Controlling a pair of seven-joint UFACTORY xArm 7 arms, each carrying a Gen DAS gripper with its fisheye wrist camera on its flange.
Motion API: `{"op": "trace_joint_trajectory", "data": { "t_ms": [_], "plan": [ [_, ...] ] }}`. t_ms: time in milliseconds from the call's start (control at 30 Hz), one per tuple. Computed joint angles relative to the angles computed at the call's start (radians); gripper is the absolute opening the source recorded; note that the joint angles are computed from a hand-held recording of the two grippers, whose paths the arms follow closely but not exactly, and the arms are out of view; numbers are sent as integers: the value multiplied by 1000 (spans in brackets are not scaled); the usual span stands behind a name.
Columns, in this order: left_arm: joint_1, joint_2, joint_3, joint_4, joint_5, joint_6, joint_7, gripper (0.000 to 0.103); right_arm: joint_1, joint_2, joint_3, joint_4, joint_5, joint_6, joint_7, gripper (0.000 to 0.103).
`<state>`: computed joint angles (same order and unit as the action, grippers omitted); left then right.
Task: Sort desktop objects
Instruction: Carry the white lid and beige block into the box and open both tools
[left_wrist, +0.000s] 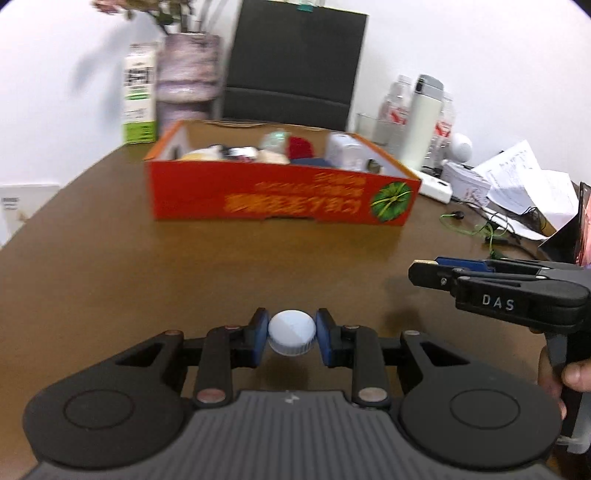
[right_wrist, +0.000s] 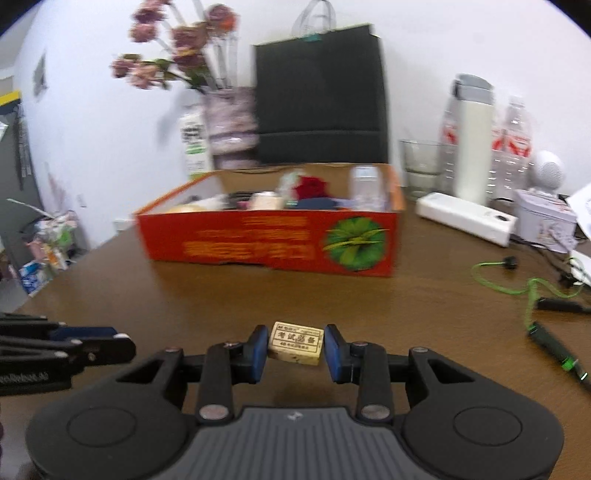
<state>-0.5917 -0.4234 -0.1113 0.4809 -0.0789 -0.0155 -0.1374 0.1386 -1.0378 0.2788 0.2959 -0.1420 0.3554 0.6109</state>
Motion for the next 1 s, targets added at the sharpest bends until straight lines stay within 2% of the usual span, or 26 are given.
{"op": "trace_joint_trajectory", "data": {
  "t_ms": [167, 333, 500, 633, 700, 800, 867, 933, 1000],
  "plan": [
    [-54, -196, 75, -133, -23, 58, 37, 29, 84, -67, 143, 26, 50, 92, 179, 31],
    [-93, -366, 108, -227, -46, 107, 67, 29, 166, -157, 250, 59, 42, 258, 346, 31],
    [-106, -447, 85, -267, -55, 110, 68, 29, 253, -236, 281, 82, 24, 423, 426, 31],
    [-116, -421, 99, -236, -48, 70, 76, 29, 266, -286, 261, 89, -3, 478, 443, 31],
    [-139, -349, 156, -167, -46, 28, 110, 29, 243, -290, 218, 101, -33, 446, 408, 31],
    [-197, -172, 270, 24, -52, -2, 183, 29, 152, -214, 117, 154, -96, 324, 289, 31],
    [-287, -23, 387, 206, -89, 21, 248, 29, 66, -105, 44, 216, -133, 222, 192, 31],
    [-401, 139, 517, 409, -193, 75, 343, 29, -11, 52, -20, 301, -147, 113, 110, 31],
    [-453, 330, 596, 619, -283, 116, 402, 29, -44, 247, -86, 423, -151, 60, 46, 31]
  ]
}}
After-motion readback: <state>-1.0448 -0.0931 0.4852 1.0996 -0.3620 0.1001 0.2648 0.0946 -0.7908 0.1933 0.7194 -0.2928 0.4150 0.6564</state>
